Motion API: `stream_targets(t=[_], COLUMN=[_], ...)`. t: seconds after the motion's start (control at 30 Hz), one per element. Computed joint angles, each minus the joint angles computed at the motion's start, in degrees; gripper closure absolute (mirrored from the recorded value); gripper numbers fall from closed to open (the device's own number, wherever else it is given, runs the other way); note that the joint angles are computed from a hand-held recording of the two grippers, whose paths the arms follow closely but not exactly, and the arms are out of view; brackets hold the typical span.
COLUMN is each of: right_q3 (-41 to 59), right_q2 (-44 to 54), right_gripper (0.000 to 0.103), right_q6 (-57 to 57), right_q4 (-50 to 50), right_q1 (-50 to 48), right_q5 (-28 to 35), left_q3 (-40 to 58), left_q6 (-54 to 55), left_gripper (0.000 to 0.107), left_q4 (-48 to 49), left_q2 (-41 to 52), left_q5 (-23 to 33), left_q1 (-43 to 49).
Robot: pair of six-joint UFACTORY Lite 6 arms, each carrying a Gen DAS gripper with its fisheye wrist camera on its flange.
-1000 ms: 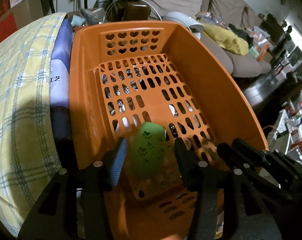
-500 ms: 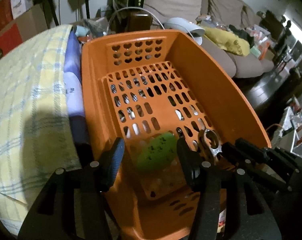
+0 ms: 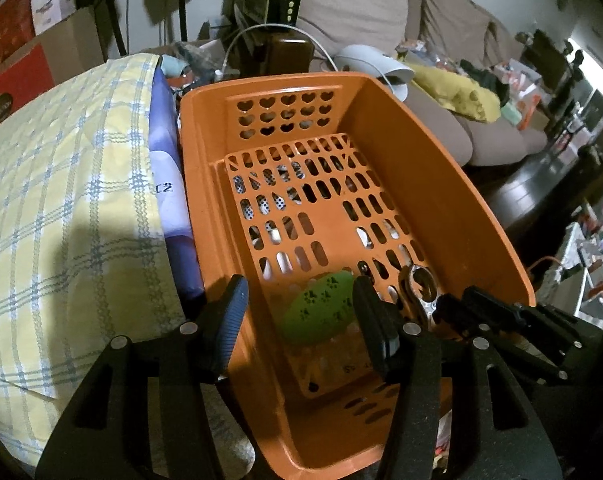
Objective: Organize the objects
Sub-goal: 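Open the left gripper to release the green case while the right gripper releases the clamp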
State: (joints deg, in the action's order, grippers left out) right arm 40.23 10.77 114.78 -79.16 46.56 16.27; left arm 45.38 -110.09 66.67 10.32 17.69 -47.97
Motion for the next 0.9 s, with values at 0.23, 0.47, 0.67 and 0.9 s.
stream_targets(t=[0.23, 0.47, 0.67, 0.9], right_q3=[0.0, 0.1, -0.2, -3.7], right_q2=[0.1, -0.4, -1.3, -5.7], right_gripper=[0.064, 0.046, 0.028, 0.020], right_q6=[1.4, 2.9, 3.9, 17.5], right_q4=[-0.8, -2.0, -2.7, -13.9], right_q1=[0.0, 0.5, 0.6, -2.5], right_q5=[0.6, 1.8, 2.2, -1.3], left_q3=[-0.3, -0.2, -0.8, -2.4], left_q6=[0.3, 0.0, 0.7, 1.5], left_gripper=[0.056, 0.056, 0.055, 0.049], left_q4=[-0.5, -0.3, -0.9, -1.9], left_q2=[-0.4, -0.1, -1.7, -5.8], left_q5=[-0.2, -0.4, -0.3, -0.2], left_q1=[-0.3, -0.6, -0.2, 1.2])
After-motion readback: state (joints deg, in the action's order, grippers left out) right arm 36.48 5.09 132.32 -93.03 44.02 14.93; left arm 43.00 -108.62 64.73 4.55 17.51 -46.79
